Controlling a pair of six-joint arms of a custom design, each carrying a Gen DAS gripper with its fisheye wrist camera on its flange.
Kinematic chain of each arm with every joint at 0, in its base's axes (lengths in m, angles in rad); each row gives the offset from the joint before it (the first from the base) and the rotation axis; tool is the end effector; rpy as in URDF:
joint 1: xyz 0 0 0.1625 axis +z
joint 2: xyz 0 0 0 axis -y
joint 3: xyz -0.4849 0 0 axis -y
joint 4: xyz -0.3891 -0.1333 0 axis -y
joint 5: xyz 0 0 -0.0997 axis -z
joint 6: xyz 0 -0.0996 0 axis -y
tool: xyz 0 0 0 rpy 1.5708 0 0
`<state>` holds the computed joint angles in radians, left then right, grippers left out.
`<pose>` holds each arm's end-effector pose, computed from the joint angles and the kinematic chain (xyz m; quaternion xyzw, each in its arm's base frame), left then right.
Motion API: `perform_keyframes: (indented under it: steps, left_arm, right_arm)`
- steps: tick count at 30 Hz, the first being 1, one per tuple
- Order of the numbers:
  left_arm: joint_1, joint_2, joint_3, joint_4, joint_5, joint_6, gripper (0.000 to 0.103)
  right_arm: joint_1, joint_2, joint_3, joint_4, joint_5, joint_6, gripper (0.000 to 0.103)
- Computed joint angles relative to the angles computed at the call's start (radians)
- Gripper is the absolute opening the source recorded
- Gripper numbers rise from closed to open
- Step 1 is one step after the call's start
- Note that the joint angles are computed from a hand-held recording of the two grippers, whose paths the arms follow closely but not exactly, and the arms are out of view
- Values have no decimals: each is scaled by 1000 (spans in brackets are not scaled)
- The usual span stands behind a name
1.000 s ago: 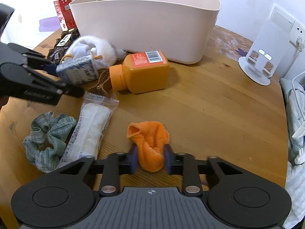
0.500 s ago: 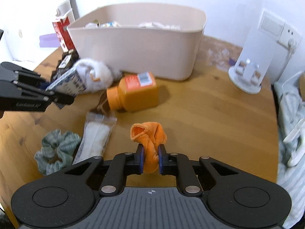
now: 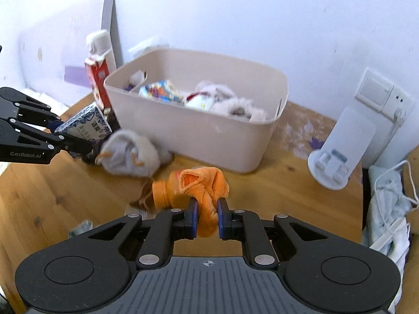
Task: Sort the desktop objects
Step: 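Carry the box and orange sock into the basket and open both tools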
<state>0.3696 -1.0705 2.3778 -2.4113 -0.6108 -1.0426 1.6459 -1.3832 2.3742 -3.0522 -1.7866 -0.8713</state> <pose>-0.2928 -0.3439 0.1164 0.1748 0.8518 -0.3157 0.3798 0.1445 -0.4277 0.2745 0.4163 -0.8704 0.1820 0.1899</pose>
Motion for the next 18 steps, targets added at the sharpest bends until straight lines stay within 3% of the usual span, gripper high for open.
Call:
perform_keyframes:
  steps: [10,18]
  left_arm:
    - [43,-50,-57,34,123,96,20]
    - [120,-42,-157,44,167,195,20]
  right_arm:
    - [22,49,-114,-39,28,78,14]
    - [31,113,-203,-67,36,157,15]
